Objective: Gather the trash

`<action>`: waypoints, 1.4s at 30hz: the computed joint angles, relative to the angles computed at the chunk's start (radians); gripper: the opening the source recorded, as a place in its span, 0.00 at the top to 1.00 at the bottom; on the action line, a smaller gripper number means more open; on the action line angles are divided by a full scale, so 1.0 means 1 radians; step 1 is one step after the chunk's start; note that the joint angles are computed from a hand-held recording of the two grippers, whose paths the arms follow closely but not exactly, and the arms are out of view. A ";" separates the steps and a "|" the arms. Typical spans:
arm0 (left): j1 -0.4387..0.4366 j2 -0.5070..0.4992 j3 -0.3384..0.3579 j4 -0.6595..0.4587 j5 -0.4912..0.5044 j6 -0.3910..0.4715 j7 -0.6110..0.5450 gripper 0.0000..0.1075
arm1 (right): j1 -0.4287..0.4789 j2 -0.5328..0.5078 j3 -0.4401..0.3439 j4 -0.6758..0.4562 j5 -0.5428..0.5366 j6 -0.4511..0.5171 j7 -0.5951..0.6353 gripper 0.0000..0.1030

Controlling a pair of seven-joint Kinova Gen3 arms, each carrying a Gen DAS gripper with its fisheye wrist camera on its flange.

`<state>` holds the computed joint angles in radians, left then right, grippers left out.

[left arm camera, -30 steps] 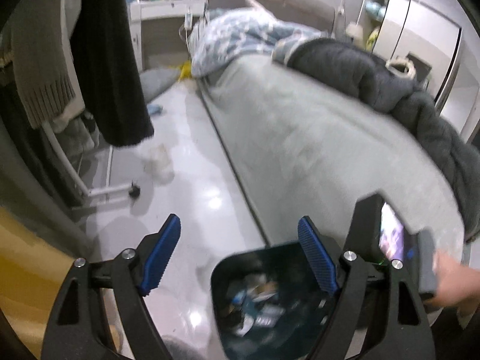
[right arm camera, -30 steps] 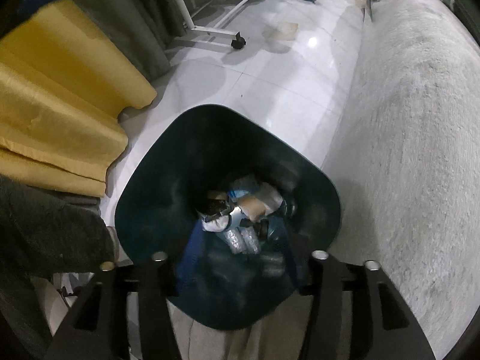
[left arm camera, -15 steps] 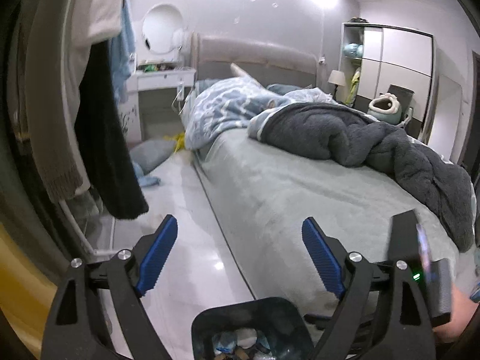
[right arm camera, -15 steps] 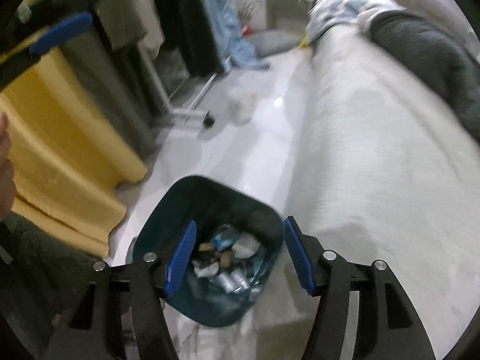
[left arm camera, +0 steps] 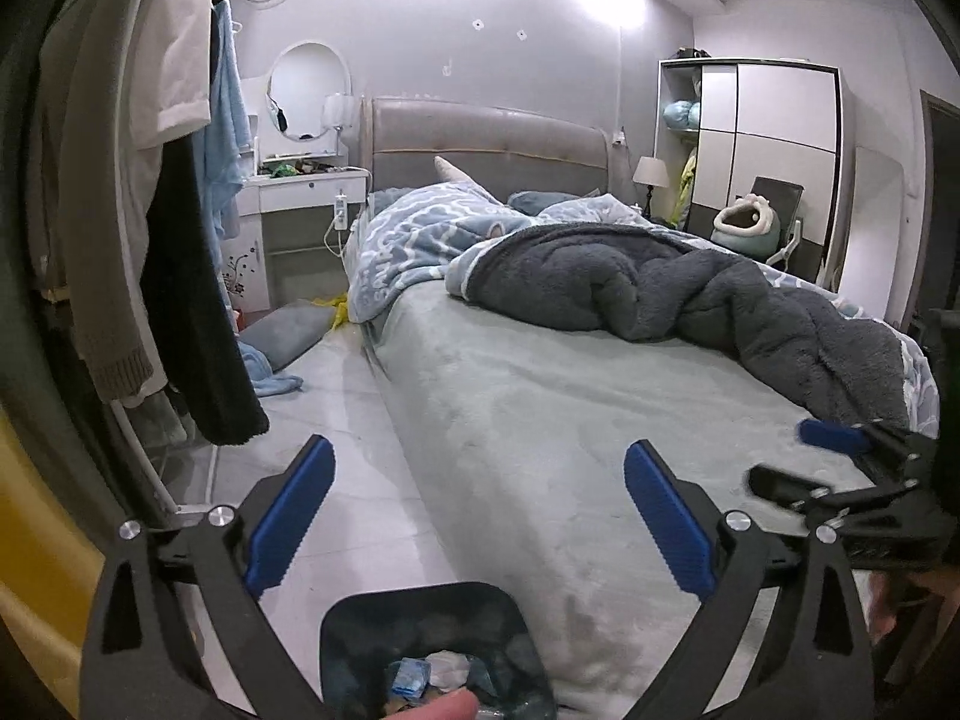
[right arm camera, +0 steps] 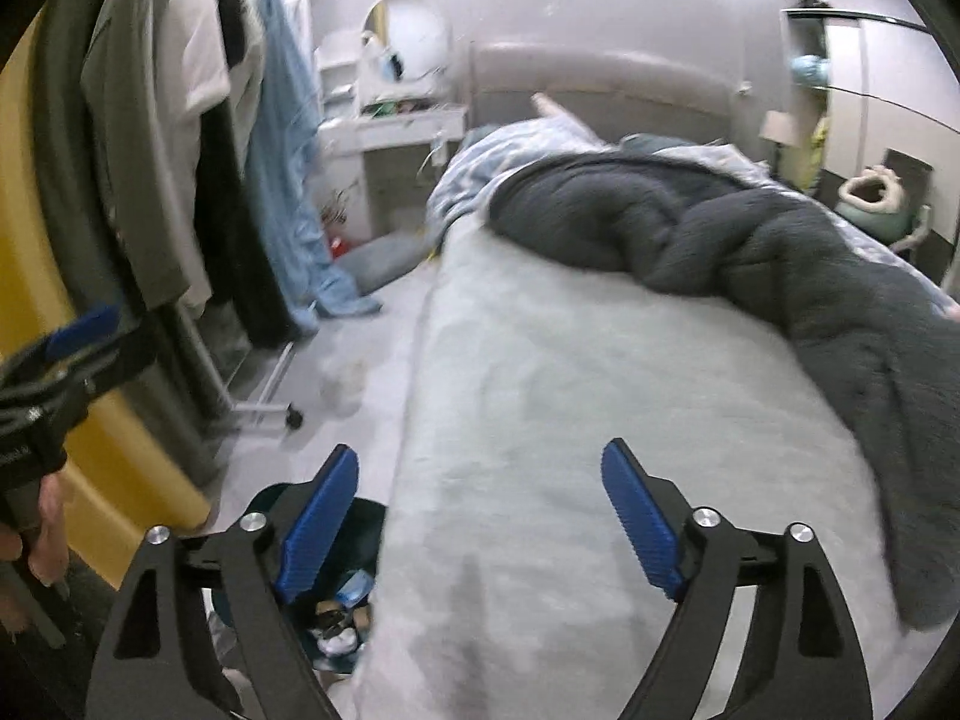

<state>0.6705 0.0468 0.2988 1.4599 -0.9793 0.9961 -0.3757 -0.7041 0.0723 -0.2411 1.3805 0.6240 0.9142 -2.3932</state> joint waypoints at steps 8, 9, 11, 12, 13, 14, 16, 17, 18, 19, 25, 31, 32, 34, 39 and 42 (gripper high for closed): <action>0.049 -0.003 0.029 0.006 -0.048 0.065 0.037 0.07 | 0.052 -0.161 -0.082 0.134 0.147 0.054 -0.205 0.05; 0.054 -0.006 0.032 0.011 -0.057 0.072 0.041 0.07 | 0.062 -0.172 -0.101 0.136 0.164 0.071 -0.217 0.05; 0.066 -0.011 0.042 0.023 -0.077 0.095 0.056 0.07 | 0.084 -0.197 -0.139 0.155 0.194 0.097 -0.248 0.04; 0.069 -0.015 0.046 0.029 -0.085 0.100 0.061 0.07 | 0.097 -0.210 -0.152 0.167 0.195 0.098 -0.265 0.03; 0.072 -0.018 0.050 0.034 -0.096 0.106 0.068 0.07 | 0.110 -0.227 -0.161 0.183 0.187 0.090 -0.285 0.03; 0.078 -0.017 0.058 0.036 -0.111 0.121 0.075 0.07 | 0.122 -0.242 -0.170 0.194 0.175 0.084 -0.299 0.03; 0.087 -0.021 0.067 0.047 -0.137 0.130 0.093 0.07 | 0.146 -0.262 -0.198 0.215 0.177 0.071 -0.333 0.03; 0.091 -0.021 0.072 0.053 -0.154 0.135 0.107 0.07 | 0.159 -0.272 -0.222 0.227 0.196 0.065 -0.355 0.03; 0.095 -0.022 0.075 0.059 -0.163 0.139 0.119 0.07 | 0.172 -0.280 -0.243 0.238 0.214 0.058 -0.369 0.03; 0.097 -0.021 0.078 0.060 -0.165 0.143 0.123 0.07 | 0.182 -0.282 -0.263 0.236 0.220 0.066 -0.370 0.03; 0.104 -0.018 0.083 0.062 -0.174 0.138 0.127 0.07 | 0.210 -0.293 -0.311 0.239 0.221 0.064 -0.331 0.03; 0.106 -0.006 0.074 0.054 -0.150 0.138 0.108 0.07 | 0.241 -0.299 -0.324 0.241 0.195 0.057 -0.322 0.03; 0.108 -0.003 0.072 0.048 -0.143 0.143 0.103 0.07 | 0.243 -0.297 -0.331 0.238 0.197 0.061 -0.321 0.03; 0.108 -0.001 0.065 0.044 -0.131 0.142 0.098 0.07 | 0.241 -0.289 -0.340 0.231 0.202 0.070 -0.310 0.03; 0.107 -0.007 0.058 0.047 -0.121 0.135 0.106 0.07 | 0.216 -0.268 -0.335 0.215 0.204 0.086 -0.281 0.03; 0.104 -0.009 0.060 0.047 -0.117 0.136 0.106 0.07 | 0.196 -0.258 -0.331 0.206 0.215 0.102 -0.268 0.03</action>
